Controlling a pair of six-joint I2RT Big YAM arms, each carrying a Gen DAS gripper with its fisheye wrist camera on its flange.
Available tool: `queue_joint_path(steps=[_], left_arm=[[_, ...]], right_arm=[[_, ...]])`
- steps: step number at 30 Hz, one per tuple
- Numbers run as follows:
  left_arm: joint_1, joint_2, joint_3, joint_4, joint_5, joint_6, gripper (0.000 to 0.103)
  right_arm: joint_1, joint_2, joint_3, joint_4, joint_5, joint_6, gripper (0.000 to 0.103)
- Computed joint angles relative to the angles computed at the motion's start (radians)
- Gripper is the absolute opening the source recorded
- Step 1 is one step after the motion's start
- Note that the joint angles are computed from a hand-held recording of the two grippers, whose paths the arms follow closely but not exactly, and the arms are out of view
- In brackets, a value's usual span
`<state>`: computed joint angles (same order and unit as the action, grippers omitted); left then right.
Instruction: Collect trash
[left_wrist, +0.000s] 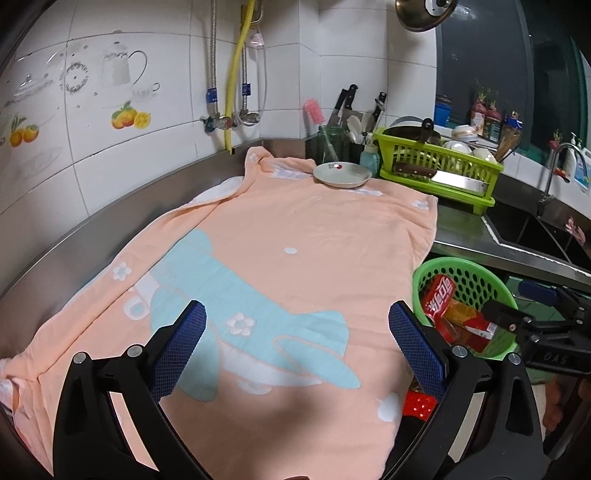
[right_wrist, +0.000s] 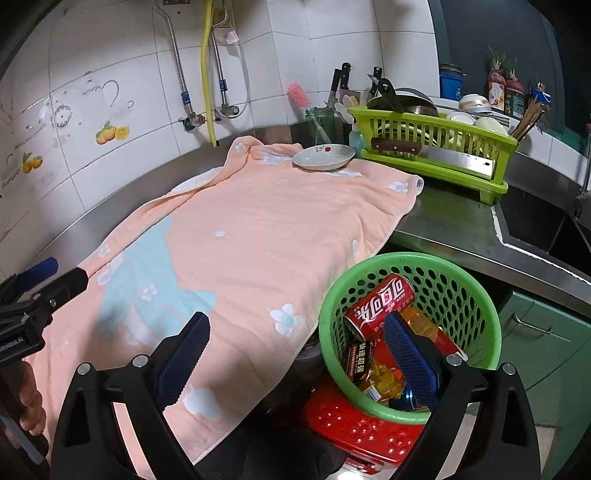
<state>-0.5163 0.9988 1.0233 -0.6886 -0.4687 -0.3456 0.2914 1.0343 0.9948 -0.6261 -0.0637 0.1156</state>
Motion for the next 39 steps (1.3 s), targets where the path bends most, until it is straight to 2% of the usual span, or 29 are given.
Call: queue_joint_path(steps=[23,39], left_arm=[[0.018,-0.018,-0.028,-0.002,0.020,-0.024,0.098],[0.002,-0.021,-0.037,0.004,0.014,-0.035,0.098]], right_arm=[[0.022,-0.022,0.000,-0.001,0.023,-0.002,0.093],[0.045,-0.029,0.002,-0.005,0.042,0.003,0.093]])
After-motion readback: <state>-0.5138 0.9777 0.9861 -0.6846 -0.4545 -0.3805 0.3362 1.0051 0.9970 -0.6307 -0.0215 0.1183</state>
